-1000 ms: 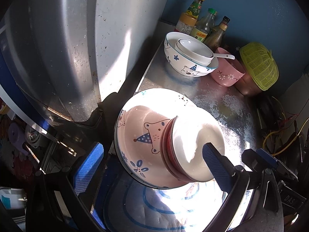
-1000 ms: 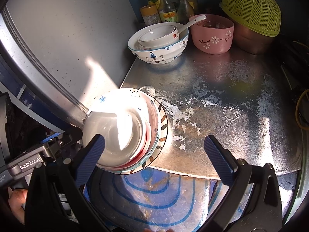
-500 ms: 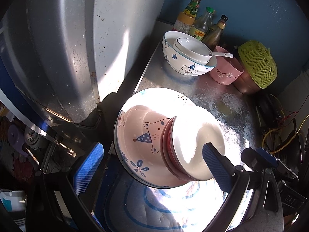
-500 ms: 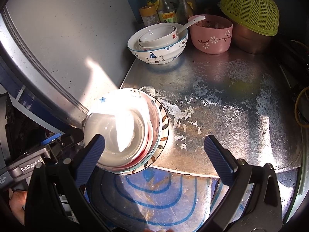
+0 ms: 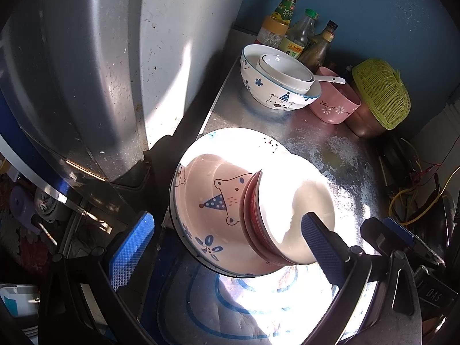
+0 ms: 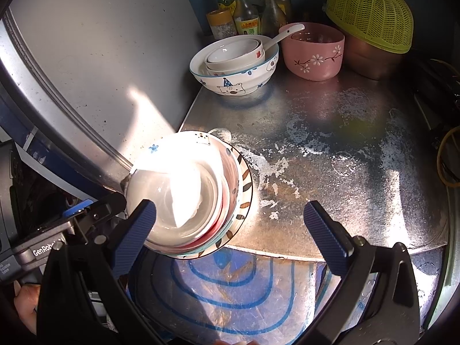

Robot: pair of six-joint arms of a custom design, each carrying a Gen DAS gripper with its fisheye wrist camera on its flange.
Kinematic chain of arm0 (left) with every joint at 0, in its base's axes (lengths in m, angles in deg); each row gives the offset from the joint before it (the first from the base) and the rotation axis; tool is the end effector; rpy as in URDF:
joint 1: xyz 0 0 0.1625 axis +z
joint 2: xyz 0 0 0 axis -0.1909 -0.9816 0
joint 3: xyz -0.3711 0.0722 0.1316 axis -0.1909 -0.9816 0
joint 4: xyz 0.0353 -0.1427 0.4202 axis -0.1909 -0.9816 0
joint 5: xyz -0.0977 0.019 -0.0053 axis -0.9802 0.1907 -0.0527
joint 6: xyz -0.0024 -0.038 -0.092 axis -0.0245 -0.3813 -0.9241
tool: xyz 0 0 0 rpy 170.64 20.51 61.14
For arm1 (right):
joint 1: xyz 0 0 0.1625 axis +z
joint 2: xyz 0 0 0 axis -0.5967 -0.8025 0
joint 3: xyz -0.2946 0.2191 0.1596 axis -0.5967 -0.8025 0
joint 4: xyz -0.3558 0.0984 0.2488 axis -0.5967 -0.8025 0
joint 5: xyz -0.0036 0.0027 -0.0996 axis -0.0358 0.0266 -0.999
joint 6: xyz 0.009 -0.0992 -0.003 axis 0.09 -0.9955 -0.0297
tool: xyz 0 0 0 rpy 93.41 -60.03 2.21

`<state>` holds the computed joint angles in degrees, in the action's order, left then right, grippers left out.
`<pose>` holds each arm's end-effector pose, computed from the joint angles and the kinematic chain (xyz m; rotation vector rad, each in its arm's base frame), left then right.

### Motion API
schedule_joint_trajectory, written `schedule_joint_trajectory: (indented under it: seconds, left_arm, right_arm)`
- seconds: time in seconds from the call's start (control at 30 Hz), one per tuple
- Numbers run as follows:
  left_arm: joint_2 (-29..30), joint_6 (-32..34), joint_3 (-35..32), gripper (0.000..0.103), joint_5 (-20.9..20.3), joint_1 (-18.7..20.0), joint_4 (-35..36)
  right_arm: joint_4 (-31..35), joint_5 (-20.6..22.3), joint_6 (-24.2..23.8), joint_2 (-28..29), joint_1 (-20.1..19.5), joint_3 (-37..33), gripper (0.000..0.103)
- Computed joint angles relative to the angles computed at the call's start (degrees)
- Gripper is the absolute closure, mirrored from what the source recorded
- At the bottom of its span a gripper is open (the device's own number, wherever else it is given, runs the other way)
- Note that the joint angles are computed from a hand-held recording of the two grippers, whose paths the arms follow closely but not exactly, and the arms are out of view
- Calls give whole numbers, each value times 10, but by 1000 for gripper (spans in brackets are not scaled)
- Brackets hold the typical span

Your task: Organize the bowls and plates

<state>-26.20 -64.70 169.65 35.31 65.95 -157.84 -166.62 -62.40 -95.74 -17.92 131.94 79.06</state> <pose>-0.2180 -0.6891 0.1141 -0.4099 2.2850 -1.0252 0.1831 -0.7955 0.1850 0.8855 -2.6622 0.3454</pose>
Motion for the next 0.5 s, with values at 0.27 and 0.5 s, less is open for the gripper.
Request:
schedule_joint_trajectory:
  seconds: [0.27, 0.5]
  left_arm:
    - [-2, -9, 8, 1, 0, -11, 10]
    - [-12, -25, 11, 1, -22, -8, 44]
  right_arm:
    - [-20, 0, 0, -24, -1, 31, 0]
    - [-47, -9, 7, -45, -6, 61, 0]
